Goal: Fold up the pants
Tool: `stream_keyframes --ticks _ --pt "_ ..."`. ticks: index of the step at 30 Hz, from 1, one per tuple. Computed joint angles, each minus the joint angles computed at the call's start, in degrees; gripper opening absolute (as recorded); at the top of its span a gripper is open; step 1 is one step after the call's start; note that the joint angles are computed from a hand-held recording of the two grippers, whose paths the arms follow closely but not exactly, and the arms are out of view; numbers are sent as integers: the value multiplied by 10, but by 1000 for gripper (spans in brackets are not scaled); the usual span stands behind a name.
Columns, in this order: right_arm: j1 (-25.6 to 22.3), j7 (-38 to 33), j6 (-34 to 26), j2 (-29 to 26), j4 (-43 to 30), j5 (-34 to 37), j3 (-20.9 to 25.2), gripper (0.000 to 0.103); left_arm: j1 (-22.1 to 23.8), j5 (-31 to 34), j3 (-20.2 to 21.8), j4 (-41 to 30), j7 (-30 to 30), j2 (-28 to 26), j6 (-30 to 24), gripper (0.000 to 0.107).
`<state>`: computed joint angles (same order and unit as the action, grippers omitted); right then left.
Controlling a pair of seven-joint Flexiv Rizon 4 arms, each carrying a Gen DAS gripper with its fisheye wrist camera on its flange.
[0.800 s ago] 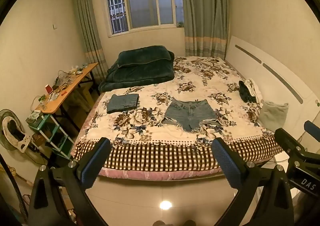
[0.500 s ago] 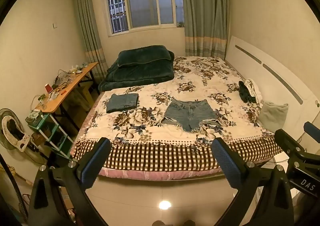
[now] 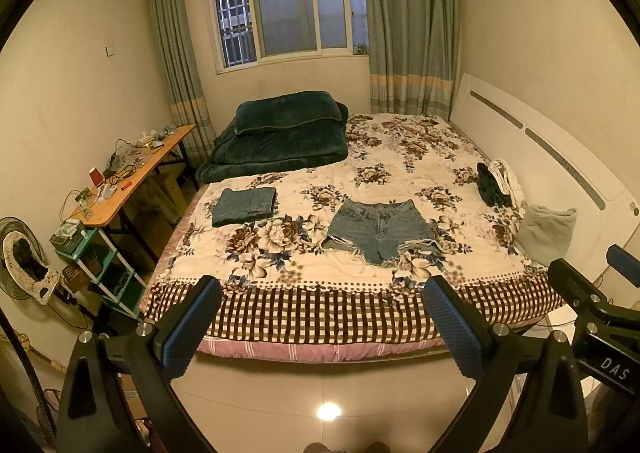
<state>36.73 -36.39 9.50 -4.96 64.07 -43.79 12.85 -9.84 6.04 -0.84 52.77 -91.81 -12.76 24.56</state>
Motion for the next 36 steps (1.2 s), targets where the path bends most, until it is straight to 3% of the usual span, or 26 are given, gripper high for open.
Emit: stream_keyframes --ticks 36 --pt "-4 1 3 4 5 4 2 103 0 1 0 1 -1 0 3 103"
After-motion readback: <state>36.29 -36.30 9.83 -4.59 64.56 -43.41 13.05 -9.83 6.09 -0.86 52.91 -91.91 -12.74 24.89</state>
